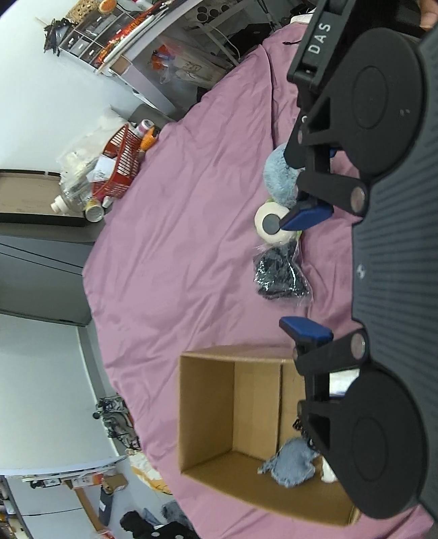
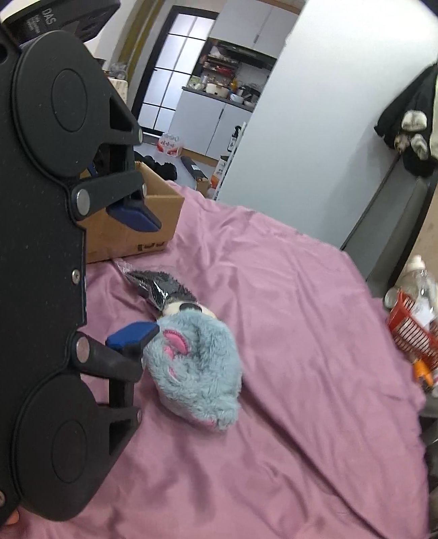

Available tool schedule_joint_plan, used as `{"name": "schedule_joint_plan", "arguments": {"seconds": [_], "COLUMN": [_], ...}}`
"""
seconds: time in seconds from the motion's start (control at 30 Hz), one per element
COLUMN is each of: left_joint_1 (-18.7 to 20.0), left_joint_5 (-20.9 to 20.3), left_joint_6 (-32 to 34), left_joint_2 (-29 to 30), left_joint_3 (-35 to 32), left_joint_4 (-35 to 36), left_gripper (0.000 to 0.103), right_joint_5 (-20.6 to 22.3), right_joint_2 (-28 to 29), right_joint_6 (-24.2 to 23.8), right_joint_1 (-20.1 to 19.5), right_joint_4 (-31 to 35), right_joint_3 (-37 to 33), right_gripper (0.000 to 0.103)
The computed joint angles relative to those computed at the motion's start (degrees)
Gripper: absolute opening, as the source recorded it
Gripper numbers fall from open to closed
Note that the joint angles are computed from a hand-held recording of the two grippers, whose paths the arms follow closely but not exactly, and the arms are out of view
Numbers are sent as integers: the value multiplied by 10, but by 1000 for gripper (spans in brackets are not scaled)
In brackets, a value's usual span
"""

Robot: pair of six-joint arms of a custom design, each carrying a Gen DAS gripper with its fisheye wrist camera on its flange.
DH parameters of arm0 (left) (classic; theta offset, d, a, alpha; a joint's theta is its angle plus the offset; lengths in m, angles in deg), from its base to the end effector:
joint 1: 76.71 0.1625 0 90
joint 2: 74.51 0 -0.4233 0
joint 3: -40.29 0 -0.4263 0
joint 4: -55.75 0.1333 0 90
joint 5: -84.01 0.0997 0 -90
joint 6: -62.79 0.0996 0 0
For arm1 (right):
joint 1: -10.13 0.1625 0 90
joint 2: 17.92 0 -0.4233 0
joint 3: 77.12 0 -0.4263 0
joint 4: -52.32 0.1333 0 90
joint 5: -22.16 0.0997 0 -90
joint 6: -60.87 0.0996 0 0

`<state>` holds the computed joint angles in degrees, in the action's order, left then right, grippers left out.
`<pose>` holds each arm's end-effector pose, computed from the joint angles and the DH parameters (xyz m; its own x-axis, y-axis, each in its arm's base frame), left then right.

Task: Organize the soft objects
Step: 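Move both tools from the box to the grey fluffy plush on the bed, then close right tool on the grey plush while left tool also grips it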

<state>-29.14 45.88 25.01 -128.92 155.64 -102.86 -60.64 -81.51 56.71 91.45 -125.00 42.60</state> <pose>-0.2219 -0.5565 0.0865 -0.8258 -0.1801 -0.5344 0.2059 0.7859 -0.5831 0.0592 -0.5779 0.1548 -0.9973 0.0240 -0.0694 0.0569 0.8496 -0.5243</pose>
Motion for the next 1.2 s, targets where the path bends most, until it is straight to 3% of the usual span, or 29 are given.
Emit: {"name": "schedule_joint_plan", "arguments": {"seconds": [0.4, 0.63, 0.77, 0.87, 0.93, 1.2], "left_joint_1": [23, 36, 40, 45, 54, 43], "left_joint_5": [-67, -100, -99, -107, -131, -117], "left_joint_6": [45, 68, 74, 70, 64, 93], "left_joint_2": [67, 107, 128, 136, 136, 143], "left_joint_3": [-58, -94, -111, -116, -119, -127], "left_joint_4": [-29, -40, -31, -33, -37, -37], "left_gripper": [47, 44, 43, 33, 20, 6], "right_joint_5": [-16, -69, -80, -82, -97, -107], "right_joint_2": [-4, 13, 24, 35, 46, 54], "right_joint_6": [34, 51, 62, 66, 69, 55], "right_joint_1": [-30, -29, -33, -34, -32, -25], "right_joint_4": [-19, -15, -4, -6, -1, -45], "right_joint_3": [-5, -23, -33, -41, -51, -46], "right_gripper": [43, 42, 42, 35, 34, 23]}}
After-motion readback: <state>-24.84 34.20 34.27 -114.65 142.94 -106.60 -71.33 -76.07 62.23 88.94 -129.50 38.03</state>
